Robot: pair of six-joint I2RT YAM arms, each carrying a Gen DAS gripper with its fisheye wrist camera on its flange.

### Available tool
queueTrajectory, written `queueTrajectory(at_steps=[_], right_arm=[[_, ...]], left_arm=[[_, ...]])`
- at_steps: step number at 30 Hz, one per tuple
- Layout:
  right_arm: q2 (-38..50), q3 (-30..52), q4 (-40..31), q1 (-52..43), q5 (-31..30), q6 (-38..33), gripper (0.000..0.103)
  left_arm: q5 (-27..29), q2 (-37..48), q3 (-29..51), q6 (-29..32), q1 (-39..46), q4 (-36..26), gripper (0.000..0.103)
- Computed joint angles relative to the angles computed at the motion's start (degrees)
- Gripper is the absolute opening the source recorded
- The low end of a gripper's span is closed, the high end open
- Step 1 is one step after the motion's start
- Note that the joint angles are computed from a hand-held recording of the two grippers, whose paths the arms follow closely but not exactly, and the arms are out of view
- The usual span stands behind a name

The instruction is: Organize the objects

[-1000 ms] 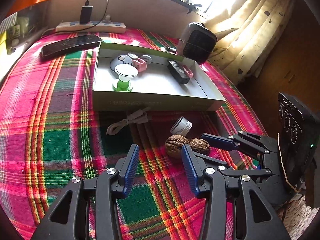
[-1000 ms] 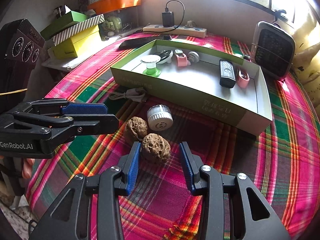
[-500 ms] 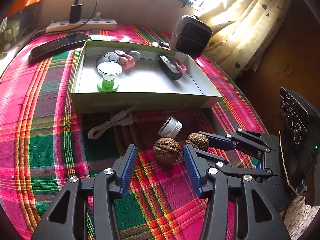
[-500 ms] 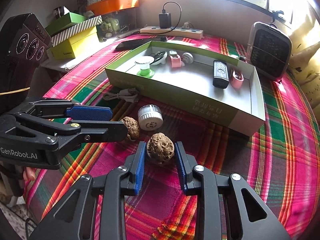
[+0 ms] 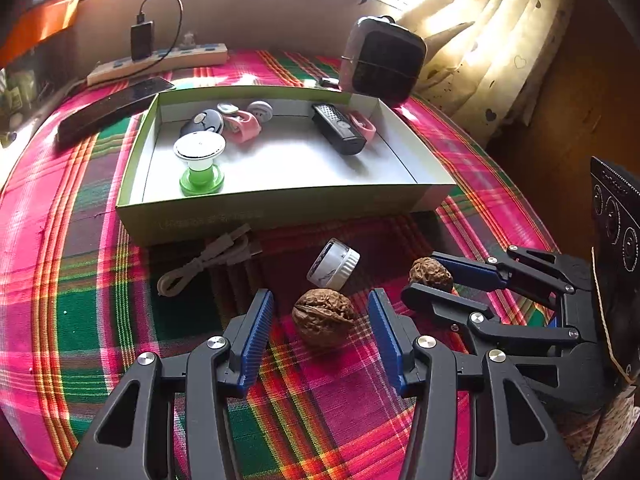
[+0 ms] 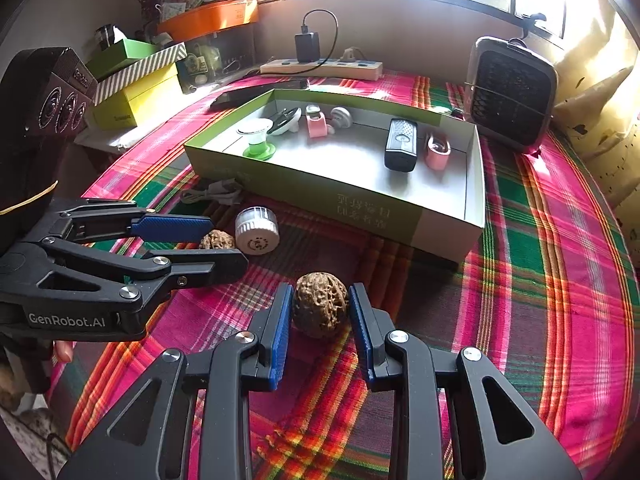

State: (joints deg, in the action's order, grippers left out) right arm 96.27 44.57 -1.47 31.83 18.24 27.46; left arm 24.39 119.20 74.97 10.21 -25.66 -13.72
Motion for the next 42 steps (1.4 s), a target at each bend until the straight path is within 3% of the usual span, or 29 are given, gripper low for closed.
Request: queueTrajectory(at_steps=[4, 9, 19, 42], right_arm=[[-0.59, -0.8, 0.67, -0.34, -0.48, -0.24, 0.03], [-0.8, -1.13, 1.11, -0.53, -1.05, -0.35, 0.03], [-0.8, -1.18, 1.14, -0.39, -0.98, -0.47, 0.03], [-0.66, -1.18, 1.09, -0.33, -0.73, -0.52, 0.03]], left_arm=[[-3.0, -0.59, -0.95, 0.52, -1.18, 1.23, 0.048], [-2.86, -0.52, -1.02, -0.45, -0.99, 1.56, 0.048], [-5.56, -1.37, -2.44, -0.49, -1.18, 2.95, 0.029], [-5.1, -1.85, -3.04, -0.24, -0.92, 3.26, 0.029]])
